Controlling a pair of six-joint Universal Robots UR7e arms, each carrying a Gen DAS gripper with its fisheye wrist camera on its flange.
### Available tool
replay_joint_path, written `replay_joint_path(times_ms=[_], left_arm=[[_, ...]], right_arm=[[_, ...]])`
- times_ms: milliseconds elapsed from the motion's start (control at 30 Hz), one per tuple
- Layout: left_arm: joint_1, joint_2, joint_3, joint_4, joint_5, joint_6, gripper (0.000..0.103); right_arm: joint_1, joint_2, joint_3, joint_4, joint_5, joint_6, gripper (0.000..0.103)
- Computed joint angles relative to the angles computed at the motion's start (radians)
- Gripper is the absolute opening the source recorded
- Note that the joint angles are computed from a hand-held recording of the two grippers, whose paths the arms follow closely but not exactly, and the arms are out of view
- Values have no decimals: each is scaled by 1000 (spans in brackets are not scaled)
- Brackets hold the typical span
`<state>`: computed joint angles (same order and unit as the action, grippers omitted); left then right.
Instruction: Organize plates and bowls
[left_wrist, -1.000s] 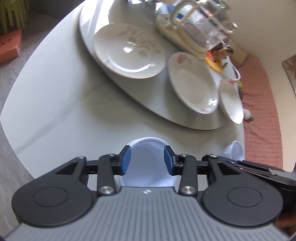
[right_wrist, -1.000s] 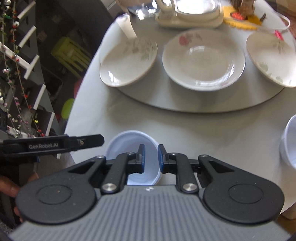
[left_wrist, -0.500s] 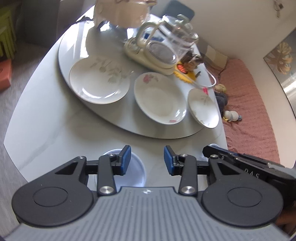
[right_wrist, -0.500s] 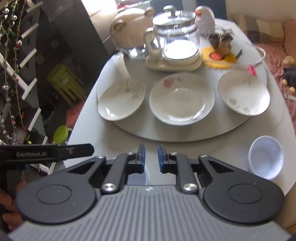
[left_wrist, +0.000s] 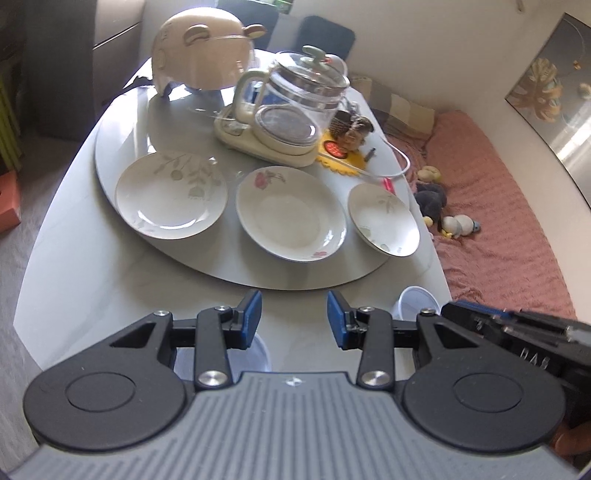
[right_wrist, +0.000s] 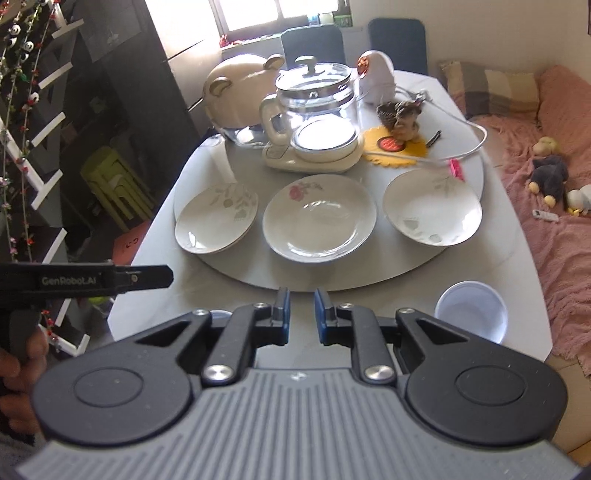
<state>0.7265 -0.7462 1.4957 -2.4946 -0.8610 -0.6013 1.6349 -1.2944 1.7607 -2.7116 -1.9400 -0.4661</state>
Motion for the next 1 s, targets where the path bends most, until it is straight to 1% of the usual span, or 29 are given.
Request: replay_joint_path(times_ms=[100, 233, 333, 433, 667, 767, 833, 900, 1000], left_arm=[[-3, 15, -17, 8, -6, 16, 45], [8, 44, -60, 7, -50, 49, 45], [13, 72, -99, 3, -74, 107, 45], [17, 97, -136, 4, -101, 162, 45], [38, 156, -227, 28, -161, 244, 45], [49, 182, -261, 24, -197, 291, 45], [59, 212, -309, 64, -203, 317, 45], [70, 234, -338, 65, -220, 340, 45], [76, 274, -397, 107, -214, 368, 45]], right_arm=[[-9, -13, 20, -69, 40, -9, 18], [-9, -12, 21, -91, 22, -18, 18], [-10, -16, 24, -100, -7, -7, 18], [-15, -22, 29, -111, -30, 24, 18], [-14, -23, 41, -163, -91, 61, 18], [-15, -17, 40, -186, -129, 96, 18], [-13, -2, 35, -216, -169, 122, 18], [-15, 4, 35, -232, -193, 139, 18], [-30, -1, 45, -245, -198, 166, 18]])
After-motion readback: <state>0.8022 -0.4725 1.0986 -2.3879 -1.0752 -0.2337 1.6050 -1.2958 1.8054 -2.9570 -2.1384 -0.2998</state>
